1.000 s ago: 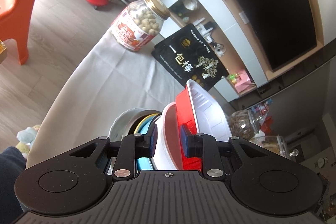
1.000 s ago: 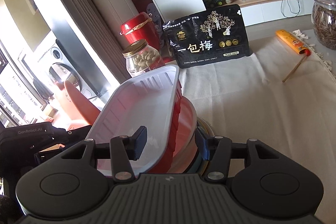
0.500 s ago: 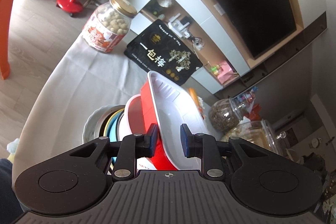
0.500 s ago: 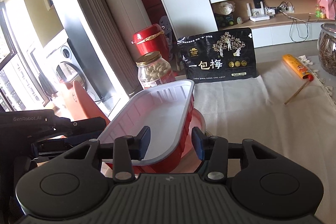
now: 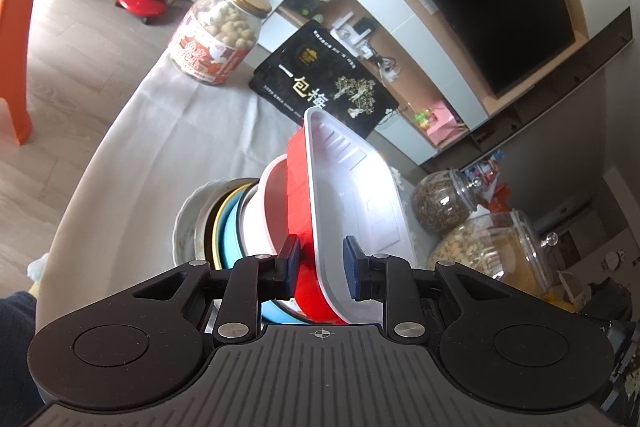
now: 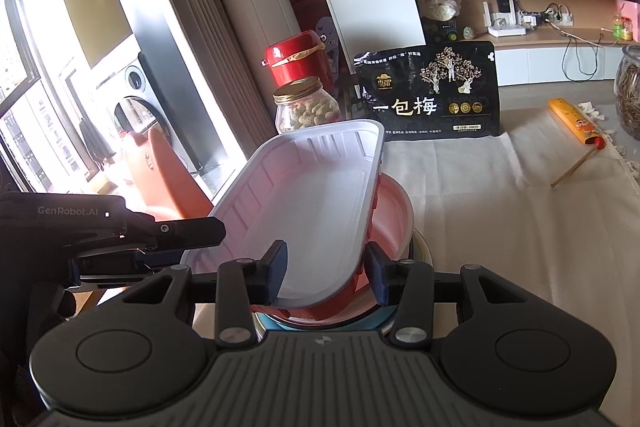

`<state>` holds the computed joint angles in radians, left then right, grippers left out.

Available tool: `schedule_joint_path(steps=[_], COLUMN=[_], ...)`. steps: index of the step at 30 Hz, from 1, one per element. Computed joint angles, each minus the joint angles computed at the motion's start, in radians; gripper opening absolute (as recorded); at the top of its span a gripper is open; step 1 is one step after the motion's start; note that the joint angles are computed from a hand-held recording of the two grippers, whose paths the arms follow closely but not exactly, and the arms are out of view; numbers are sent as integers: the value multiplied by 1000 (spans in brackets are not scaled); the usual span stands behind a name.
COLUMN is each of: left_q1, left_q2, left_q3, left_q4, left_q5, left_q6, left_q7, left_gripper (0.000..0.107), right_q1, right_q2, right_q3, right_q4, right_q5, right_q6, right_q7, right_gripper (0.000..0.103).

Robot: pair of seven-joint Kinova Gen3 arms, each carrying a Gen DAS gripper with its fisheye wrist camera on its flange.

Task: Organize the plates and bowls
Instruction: 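Lower the red-and-white tray onto the white bowl with both tools, then open both tools and pull them back from the tray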

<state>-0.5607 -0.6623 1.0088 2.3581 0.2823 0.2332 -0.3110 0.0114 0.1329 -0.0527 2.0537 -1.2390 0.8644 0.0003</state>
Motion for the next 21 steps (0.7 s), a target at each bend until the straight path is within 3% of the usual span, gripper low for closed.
schedule_joint_path(steps=[5, 9, 16, 21], left_q1=[-44, -110, -159, -194], left_q2=[-36, -149, -361, -435], left_q3=[8, 5, 50, 198], left_q4=[-20, -81, -249, -429], left_q5=[167, 263, 47, -118], left_q6=[60, 217, 501, 701], left_q7=[-157, -221, 46, 125], left_gripper=[26, 26, 26, 23], right_q1=[-1, 9, 88, 152], right_q2=[-1, -5, -40, -80], right_q3=[-1, 5, 69, 125], right_q4=[10, 26, 68, 99], right_q5=[-5, -25, -82, -35], right_q6=[-11, -9, 120, 198], right_q7=[13, 46, 171, 202], right_gripper=[43, 43, 51, 57])
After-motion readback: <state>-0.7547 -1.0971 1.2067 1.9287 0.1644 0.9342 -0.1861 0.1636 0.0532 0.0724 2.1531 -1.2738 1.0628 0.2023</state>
